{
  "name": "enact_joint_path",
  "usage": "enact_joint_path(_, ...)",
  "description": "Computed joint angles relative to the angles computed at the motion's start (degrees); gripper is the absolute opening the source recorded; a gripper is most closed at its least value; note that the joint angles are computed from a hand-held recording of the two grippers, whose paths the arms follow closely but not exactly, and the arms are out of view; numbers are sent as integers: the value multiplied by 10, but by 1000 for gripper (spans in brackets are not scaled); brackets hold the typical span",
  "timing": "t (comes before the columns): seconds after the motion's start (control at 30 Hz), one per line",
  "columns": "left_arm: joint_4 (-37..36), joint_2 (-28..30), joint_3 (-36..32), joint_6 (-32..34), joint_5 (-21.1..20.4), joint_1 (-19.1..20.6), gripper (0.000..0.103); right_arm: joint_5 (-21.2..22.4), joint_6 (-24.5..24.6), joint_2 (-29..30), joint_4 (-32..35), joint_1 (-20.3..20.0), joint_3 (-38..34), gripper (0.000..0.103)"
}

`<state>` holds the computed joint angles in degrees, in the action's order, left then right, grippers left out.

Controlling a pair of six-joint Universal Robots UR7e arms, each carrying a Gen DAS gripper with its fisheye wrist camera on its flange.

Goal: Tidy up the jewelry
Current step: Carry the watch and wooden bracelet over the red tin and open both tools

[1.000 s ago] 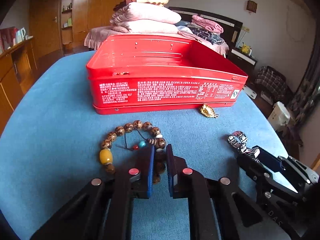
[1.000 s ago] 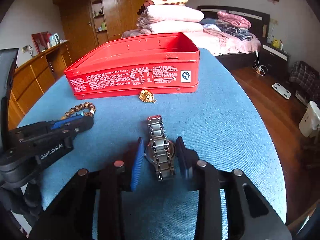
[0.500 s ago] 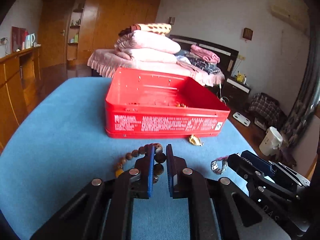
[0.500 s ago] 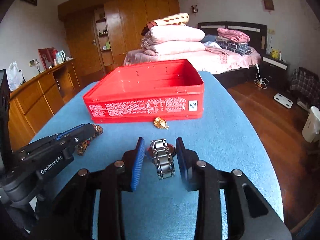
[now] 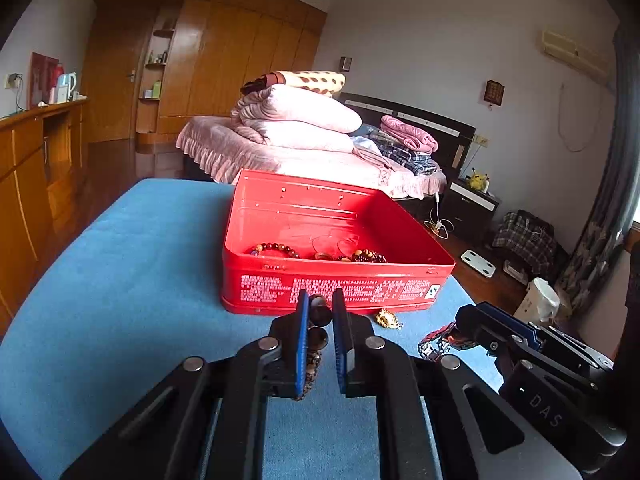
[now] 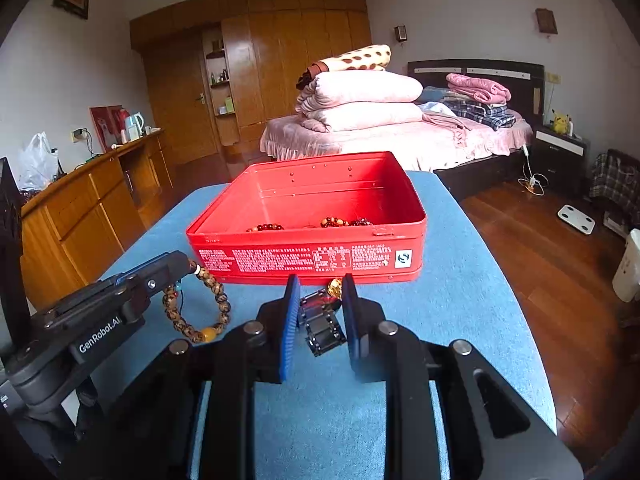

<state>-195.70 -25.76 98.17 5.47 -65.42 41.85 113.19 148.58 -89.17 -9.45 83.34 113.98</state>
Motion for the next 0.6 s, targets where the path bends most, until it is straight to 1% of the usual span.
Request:
enact_joint_path(0.13,-5,3,-14,9,-2,-2,11,-6,-9,-5,-1,7,-9,20)
enact_joint_path(0.33,-5,12,-54,33,-7,-6,11,-12,-29,-1,9,20,-48,20)
enact_joint_path(0.47,9,24,-96,44,-12,-6,11,-22,-37,12,28,25,-88,20)
enact_joint_path(0.6,36,47,-156,57,-14,-3,11,-31,-40,33,55,23,-137,20)
